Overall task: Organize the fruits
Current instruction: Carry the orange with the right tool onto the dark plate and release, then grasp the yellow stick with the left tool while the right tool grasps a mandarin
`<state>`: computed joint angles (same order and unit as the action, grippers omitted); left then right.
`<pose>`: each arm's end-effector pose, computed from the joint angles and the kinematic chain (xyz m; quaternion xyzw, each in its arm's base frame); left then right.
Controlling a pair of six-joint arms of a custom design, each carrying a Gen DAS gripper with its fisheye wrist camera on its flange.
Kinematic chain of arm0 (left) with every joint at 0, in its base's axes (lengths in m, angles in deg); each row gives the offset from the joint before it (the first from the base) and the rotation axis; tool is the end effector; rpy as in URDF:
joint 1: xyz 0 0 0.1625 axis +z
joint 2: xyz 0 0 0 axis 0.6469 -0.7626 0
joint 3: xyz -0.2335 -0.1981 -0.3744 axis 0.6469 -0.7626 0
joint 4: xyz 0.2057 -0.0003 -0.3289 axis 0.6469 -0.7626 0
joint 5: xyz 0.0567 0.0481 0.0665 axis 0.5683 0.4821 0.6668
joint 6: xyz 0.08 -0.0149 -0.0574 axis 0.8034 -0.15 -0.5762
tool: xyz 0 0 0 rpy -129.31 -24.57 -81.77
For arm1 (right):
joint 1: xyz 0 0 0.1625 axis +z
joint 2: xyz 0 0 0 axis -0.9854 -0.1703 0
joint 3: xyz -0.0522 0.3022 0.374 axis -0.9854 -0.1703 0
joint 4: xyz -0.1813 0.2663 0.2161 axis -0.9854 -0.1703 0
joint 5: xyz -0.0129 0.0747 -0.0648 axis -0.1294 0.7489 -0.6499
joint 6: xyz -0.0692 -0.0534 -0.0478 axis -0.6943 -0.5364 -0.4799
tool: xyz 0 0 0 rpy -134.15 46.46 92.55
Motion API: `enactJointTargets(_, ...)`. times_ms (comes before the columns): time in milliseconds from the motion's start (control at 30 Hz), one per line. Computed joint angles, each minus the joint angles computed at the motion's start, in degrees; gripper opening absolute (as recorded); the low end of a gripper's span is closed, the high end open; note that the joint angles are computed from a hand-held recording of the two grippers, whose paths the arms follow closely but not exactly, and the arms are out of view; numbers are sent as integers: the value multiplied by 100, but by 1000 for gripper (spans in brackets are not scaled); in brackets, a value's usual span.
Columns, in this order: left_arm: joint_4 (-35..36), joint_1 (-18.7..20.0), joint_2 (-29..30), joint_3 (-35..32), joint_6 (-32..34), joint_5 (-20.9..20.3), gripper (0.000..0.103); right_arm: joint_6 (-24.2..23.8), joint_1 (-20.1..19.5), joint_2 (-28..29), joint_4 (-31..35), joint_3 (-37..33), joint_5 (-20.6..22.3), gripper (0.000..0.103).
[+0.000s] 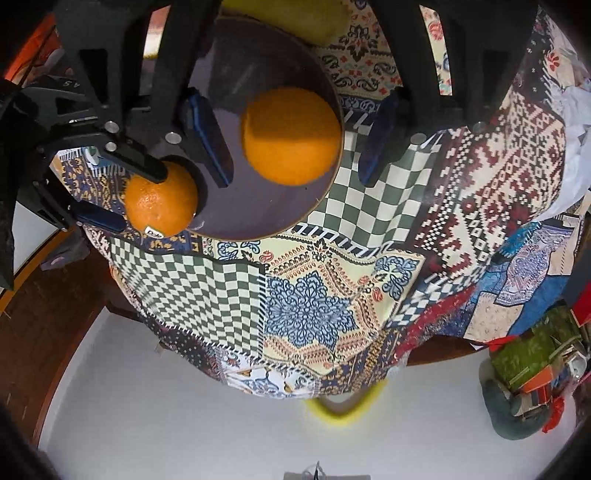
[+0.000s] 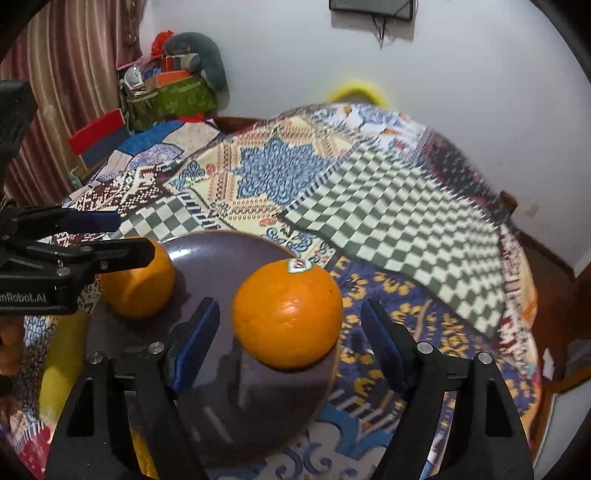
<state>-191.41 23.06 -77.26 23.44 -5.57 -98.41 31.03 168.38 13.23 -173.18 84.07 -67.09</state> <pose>-0.1466 -0.7392 0.0300 0.1328 0.9067 -0.2676 0.2978 0.0833 -0.7009 0.1177 0.3540 -0.8754 0.2092 0.2543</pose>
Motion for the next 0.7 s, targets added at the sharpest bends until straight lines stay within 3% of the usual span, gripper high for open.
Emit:
enactJointTargets(200, -395, -213, -205, 421, 37, 215, 70, 131, 18, -311, -152, 378, 204, 77)
enactJointTargets(700, -1117, -892, -857, 1949, -490, 637, 73, 73, 96, -997, -1387, 1763, 493, 82)
